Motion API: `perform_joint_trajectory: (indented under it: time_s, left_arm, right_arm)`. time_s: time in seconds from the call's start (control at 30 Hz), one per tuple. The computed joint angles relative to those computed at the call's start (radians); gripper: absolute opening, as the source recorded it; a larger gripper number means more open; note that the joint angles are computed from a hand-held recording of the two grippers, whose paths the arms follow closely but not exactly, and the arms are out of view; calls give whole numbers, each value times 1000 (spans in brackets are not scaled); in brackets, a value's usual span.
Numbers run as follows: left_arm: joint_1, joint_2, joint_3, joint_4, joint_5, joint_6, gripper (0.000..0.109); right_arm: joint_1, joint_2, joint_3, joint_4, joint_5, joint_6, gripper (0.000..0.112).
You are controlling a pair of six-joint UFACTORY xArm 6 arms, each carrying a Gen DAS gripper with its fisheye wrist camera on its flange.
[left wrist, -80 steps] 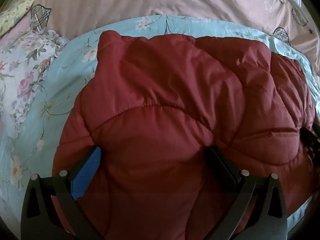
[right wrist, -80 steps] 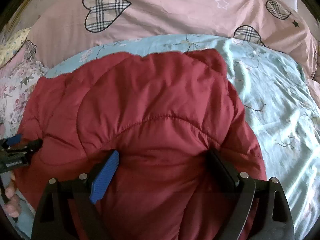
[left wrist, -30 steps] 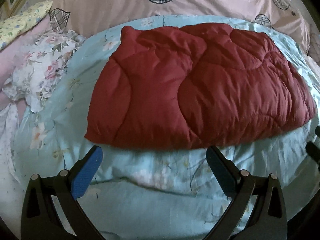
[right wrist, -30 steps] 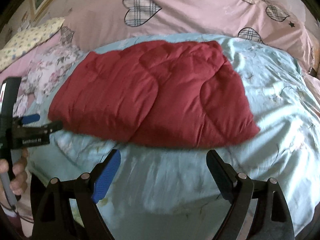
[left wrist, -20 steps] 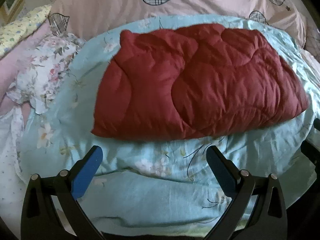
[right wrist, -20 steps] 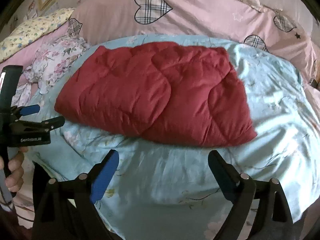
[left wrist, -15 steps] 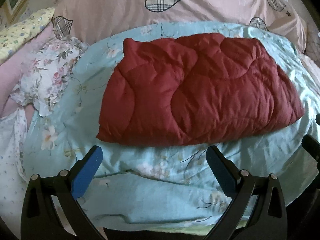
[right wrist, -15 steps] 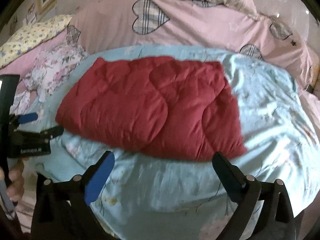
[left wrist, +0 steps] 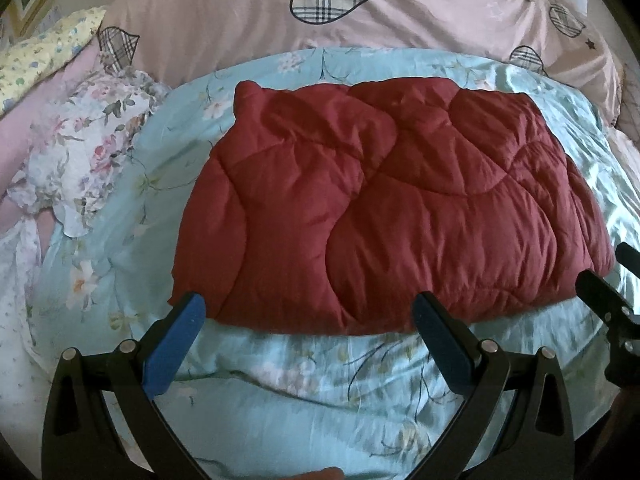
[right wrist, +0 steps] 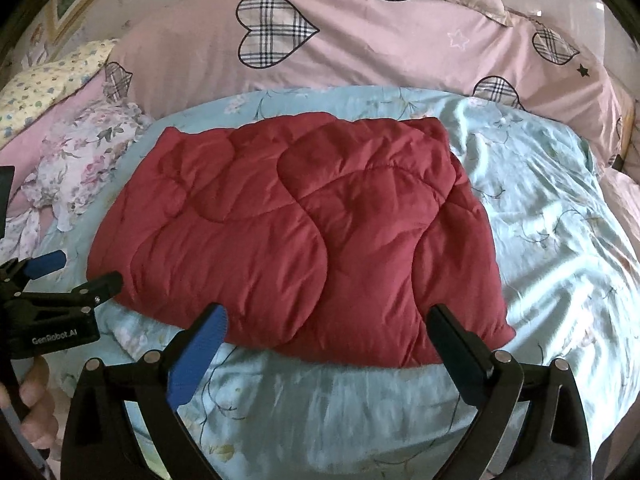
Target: Fold large clothes
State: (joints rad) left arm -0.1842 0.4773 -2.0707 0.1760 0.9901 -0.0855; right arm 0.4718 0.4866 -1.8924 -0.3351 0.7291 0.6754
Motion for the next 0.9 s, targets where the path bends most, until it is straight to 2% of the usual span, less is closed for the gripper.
perform_joint_trajectory:
  time_s: [0.33,0.9]
  left_arm:
    - [13,130,-195,-53,97,2,103]
    - [9,190,-279,-52,149,12,103]
  right_arm:
    - [-20,93,-140,53,58,-36,100]
    - [-24,158,-226,102,117,-69,100]
